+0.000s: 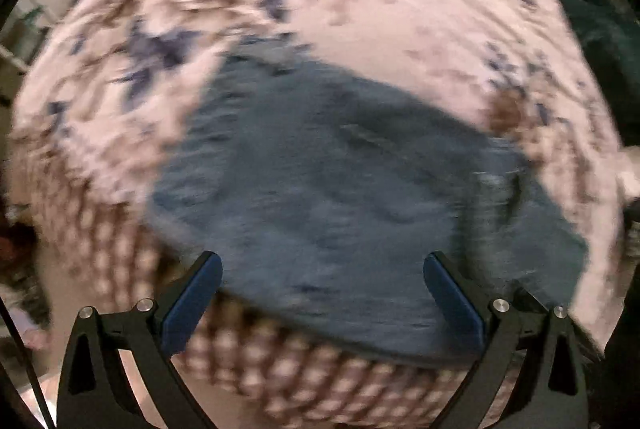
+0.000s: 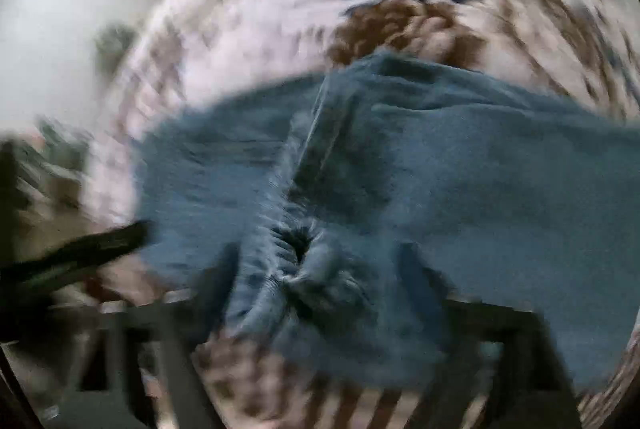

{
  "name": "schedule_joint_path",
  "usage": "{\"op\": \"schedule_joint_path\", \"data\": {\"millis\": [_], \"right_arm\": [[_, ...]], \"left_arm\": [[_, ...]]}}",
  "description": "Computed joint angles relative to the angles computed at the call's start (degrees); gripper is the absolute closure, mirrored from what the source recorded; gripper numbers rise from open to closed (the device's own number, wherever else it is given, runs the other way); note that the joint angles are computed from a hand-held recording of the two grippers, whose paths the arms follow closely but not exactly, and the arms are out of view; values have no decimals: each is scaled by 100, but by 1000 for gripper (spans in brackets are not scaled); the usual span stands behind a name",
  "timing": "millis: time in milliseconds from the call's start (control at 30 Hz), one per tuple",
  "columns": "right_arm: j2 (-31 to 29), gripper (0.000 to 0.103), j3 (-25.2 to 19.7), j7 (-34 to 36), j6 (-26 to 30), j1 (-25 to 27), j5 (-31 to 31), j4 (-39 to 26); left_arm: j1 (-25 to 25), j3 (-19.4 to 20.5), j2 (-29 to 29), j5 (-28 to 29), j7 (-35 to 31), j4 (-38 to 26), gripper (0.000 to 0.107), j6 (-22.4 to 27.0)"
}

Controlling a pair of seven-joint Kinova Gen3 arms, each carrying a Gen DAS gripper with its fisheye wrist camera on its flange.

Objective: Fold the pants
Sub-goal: 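Release the jeans with the right gripper and flatten the folded stack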

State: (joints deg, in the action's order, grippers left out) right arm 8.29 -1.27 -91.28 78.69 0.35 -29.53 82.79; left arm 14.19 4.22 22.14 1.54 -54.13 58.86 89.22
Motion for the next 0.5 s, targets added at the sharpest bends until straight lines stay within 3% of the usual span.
{"op": "schedule_joint_path", "data": {"millis": [67, 167, 267, 333, 433, 500], "right_arm": [[-139, 16, 287, 67, 451, 431, -351, -78], [-290, 16, 1043, -31, 898, 678, -180, -196], [-111, 16, 1146, -124, 1165, 1295, 285, -245], [183, 16, 1030, -262, 1251, 1808, 288, -112], [592, 16, 629, -341, 1475, 2491, 292, 55], [737, 16, 397, -417, 1500, 2644, 458, 98]], "left_arm": [[-285, 425, 210, 382, -112, -178, 5, -122], [-347, 706, 796, 987, -349, -564, 5, -63], [91, 407, 1402, 1061, -451, -1087, 5, 380], [398, 307, 1635, 803, -484, -1411, 6, 604], [884, 174, 1736, 297, -861, -1781, 61, 870], [1126, 150, 1727, -25, -1172, -1820, 70, 1114]]}}
